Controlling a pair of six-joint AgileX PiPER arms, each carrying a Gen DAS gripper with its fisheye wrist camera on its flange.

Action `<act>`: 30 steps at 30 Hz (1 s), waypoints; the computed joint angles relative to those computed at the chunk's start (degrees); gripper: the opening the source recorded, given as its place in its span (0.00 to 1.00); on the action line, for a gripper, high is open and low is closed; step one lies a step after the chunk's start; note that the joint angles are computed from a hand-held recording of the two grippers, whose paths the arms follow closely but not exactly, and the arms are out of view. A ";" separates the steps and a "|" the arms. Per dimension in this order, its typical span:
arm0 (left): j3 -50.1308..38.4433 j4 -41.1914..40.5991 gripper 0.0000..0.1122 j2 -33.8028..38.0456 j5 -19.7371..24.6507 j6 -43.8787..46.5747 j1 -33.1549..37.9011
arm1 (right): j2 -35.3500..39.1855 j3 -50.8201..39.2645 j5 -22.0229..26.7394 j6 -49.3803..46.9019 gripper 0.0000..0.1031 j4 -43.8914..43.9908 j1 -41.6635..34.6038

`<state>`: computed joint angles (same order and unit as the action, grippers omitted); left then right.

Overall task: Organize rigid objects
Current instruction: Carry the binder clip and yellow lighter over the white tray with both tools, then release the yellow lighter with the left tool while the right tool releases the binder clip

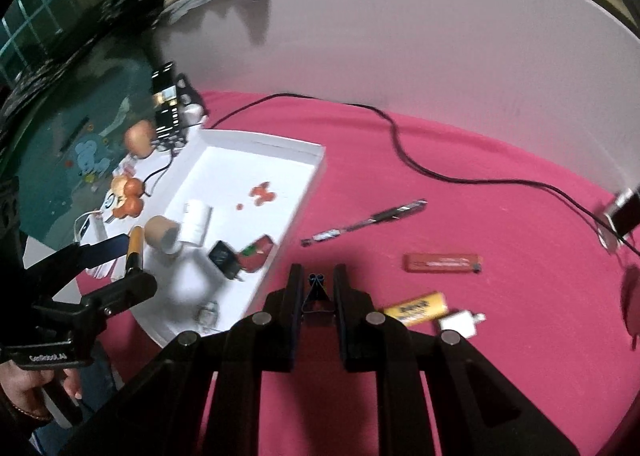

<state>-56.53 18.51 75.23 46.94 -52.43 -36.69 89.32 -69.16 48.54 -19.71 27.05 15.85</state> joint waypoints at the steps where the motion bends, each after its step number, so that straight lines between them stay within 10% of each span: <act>1: 0.61 0.03 0.73 -0.80 0.28 -0.27 0.38 | 0.43 -0.67 0.01 0.65 0.12 -0.23 1.23; 17: 12.17 -6.77 0.73 -14.81 4.12 6.13 13.31 | 6.82 -7.88 -0.61 6.64 0.12 -2.62 15.34; 30: 15.54 -11.79 0.74 -13.05 1.08 13.53 21.43 | 15.33 -17.38 1.94 8.09 0.12 -7.92 23.70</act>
